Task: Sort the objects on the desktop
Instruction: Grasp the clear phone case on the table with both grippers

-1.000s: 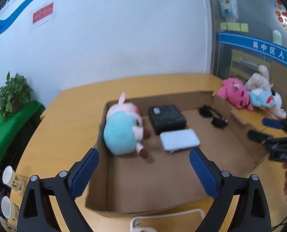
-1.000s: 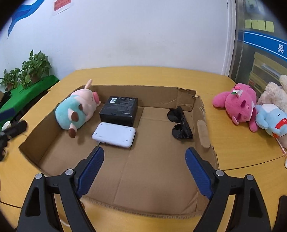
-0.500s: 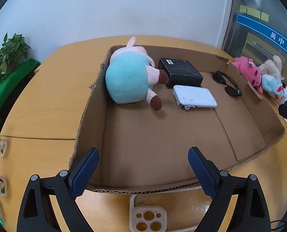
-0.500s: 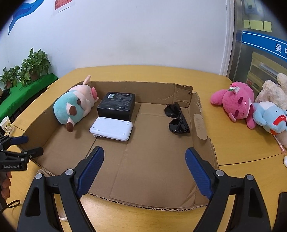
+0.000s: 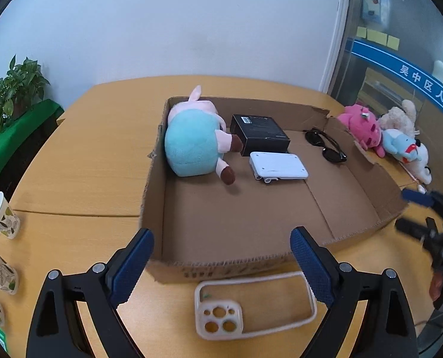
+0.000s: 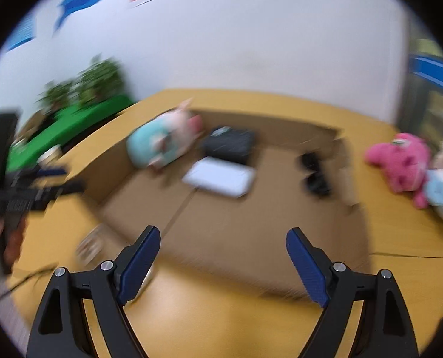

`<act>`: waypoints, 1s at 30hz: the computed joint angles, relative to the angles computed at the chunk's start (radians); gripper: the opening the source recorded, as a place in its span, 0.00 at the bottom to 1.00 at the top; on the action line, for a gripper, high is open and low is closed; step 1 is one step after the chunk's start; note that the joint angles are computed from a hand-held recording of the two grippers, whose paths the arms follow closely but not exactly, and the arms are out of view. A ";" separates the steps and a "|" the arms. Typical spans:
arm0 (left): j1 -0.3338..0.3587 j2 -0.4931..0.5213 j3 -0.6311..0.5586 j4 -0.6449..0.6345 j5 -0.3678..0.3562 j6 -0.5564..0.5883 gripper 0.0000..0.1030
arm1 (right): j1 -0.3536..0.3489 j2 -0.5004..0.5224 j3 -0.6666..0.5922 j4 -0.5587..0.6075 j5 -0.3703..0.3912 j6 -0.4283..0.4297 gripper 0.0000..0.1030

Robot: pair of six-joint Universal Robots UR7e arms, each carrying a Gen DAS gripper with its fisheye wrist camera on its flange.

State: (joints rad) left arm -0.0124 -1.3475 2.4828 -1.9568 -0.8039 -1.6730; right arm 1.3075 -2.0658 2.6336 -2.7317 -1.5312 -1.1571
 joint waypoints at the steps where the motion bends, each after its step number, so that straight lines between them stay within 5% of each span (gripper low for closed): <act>1: -0.020 -0.024 0.013 0.008 -0.019 -0.012 0.90 | -0.020 -0.040 0.001 0.102 0.016 -0.034 0.84; 5: -0.053 -0.102 0.077 -0.015 -0.094 -0.057 0.90 | -0.044 -0.088 0.040 0.255 0.002 -0.076 0.84; 8: -0.030 -0.129 0.140 -0.129 -0.150 -0.040 0.88 | -0.038 -0.020 0.056 0.287 -0.028 -0.042 0.84; 13: 0.135 -0.039 0.187 -0.413 -0.250 0.113 0.60 | -0.004 0.147 0.062 0.193 -0.057 0.036 0.84; 19: 0.210 0.086 0.191 -0.644 -0.278 0.238 0.57 | 0.010 0.274 0.036 0.174 -0.070 0.102 0.84; 21: 0.207 0.118 0.166 -0.621 -0.283 0.255 0.57 | -0.001 0.296 0.034 0.168 -0.077 0.117 0.85; 26: 0.141 0.133 0.174 -0.693 -0.275 0.267 0.57 | -0.059 0.215 0.027 0.232 -0.033 0.082 0.85; 30: 0.055 0.138 0.185 -0.811 -0.234 0.302 0.57 | -0.171 -0.018 -0.003 0.480 0.087 -0.078 0.85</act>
